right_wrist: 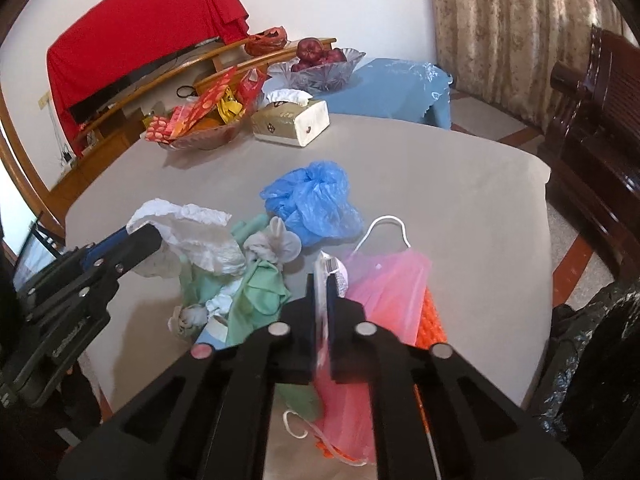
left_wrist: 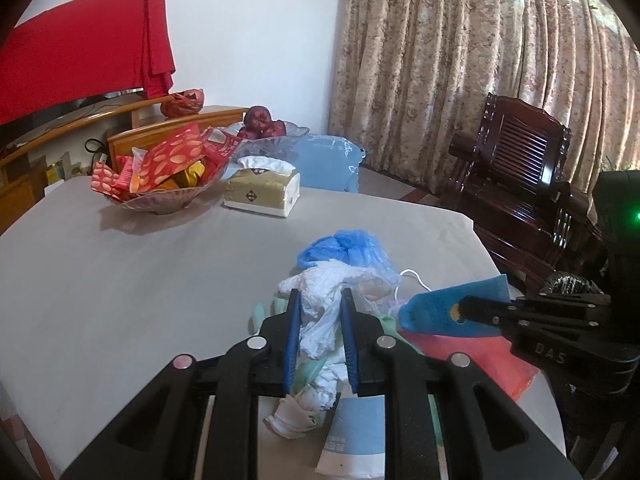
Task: Collect trash
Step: 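Carry the tissues over the bin and open the left gripper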
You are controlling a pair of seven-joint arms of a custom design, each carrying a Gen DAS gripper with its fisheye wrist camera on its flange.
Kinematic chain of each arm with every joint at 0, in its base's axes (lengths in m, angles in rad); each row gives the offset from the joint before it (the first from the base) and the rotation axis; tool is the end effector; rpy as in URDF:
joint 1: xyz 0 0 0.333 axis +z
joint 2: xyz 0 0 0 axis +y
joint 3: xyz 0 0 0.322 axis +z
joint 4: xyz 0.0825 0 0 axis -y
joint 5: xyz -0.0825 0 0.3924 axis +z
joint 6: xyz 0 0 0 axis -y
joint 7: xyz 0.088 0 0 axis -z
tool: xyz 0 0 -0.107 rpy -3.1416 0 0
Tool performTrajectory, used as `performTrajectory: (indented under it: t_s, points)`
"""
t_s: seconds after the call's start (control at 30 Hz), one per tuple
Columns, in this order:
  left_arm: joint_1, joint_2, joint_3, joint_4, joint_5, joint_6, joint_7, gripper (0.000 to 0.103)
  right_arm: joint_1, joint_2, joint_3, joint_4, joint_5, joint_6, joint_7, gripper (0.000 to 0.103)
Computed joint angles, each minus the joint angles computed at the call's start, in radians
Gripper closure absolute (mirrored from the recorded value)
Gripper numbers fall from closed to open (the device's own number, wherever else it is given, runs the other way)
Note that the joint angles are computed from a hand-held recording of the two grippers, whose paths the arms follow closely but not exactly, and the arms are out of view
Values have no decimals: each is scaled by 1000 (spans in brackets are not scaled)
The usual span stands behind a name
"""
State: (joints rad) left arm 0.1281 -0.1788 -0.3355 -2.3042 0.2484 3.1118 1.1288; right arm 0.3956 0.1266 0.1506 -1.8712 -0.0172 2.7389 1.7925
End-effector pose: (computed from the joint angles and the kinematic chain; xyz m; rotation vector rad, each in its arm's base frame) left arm 0.5218 -0.1404 0.5334 -1.6392 1.6993 -1.0022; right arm 0.5581 0.3346 0.5360 -1.9777 1.4144 -0.3637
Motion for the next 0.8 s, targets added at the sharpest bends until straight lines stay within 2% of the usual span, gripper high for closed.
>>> performTrajectory:
  t_s: [0.27,0.47,0.67,0.8]
  points:
    - [-27,-25,17,12,-45,2,44,84,-3,-68,0,-41,20,88,-38,102]
    - [-85,-41,37,33,-131,20,123,84,-5,-144,-16,-89,48,134,-49,102]
    - [-188,-24,64,70,-238,33,233,84,-26,-286,-56,-218,28,171,2,102]
    - [-300,14,99,111,-339,23,339,84,-79,-398,-66,-330,-58,168,94,102]
